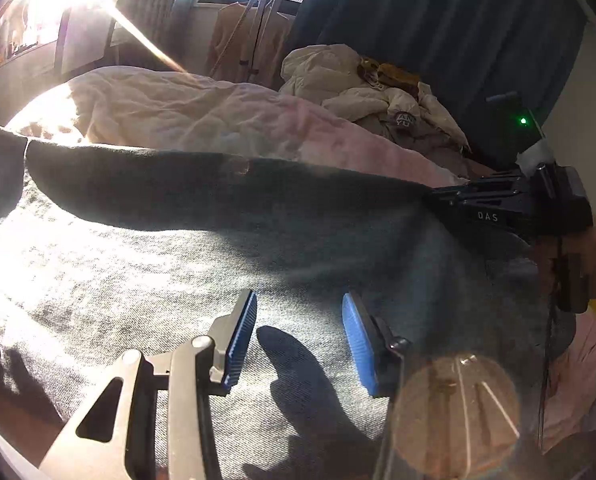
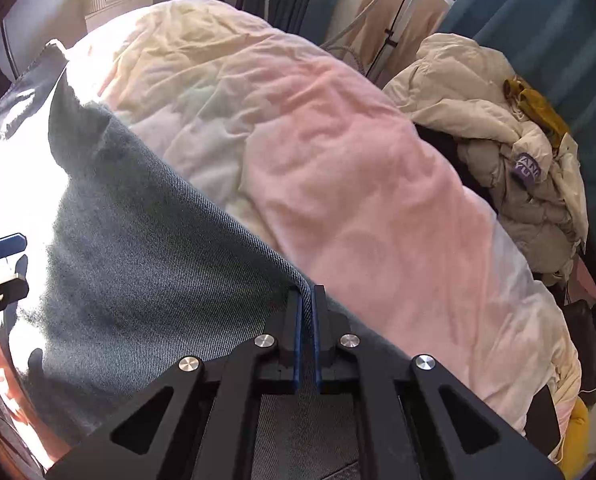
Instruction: Fold clothes
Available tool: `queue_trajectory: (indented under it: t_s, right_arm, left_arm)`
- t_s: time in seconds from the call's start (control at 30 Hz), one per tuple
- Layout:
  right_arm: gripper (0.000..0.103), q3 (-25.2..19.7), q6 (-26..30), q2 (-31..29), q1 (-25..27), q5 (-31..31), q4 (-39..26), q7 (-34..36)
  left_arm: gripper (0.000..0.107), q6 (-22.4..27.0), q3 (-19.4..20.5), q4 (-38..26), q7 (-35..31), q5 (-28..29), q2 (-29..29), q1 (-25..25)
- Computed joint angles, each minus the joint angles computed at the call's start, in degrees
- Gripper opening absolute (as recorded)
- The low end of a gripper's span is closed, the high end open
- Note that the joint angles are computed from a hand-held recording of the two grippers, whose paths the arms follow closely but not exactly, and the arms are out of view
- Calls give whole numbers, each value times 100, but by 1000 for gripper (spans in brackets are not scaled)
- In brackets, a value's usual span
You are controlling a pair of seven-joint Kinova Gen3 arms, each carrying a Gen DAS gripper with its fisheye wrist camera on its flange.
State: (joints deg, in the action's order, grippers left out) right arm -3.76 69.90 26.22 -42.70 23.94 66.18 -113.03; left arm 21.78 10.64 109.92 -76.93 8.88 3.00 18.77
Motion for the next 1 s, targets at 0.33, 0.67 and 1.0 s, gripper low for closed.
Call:
queue_trajectory:
  t_s: [0.33, 0.67, 1.0]
  right_arm:
    - [3, -2108, 145, 780, 1322, 1294, -102, -641]
    - [14, -4450, -551, 38, 3099, 1922, 1110, -2767]
    - [15, -3954, -1127, -2389, 2862, 1020, 2641, -5098]
  left_arm:
    - [46, 224, -72, -163, 537, -618, 307, 98]
    - [46, 292, -97, -254, 611, -756, 384, 141]
    - [46, 502, -80, -155, 608, -751, 112, 131]
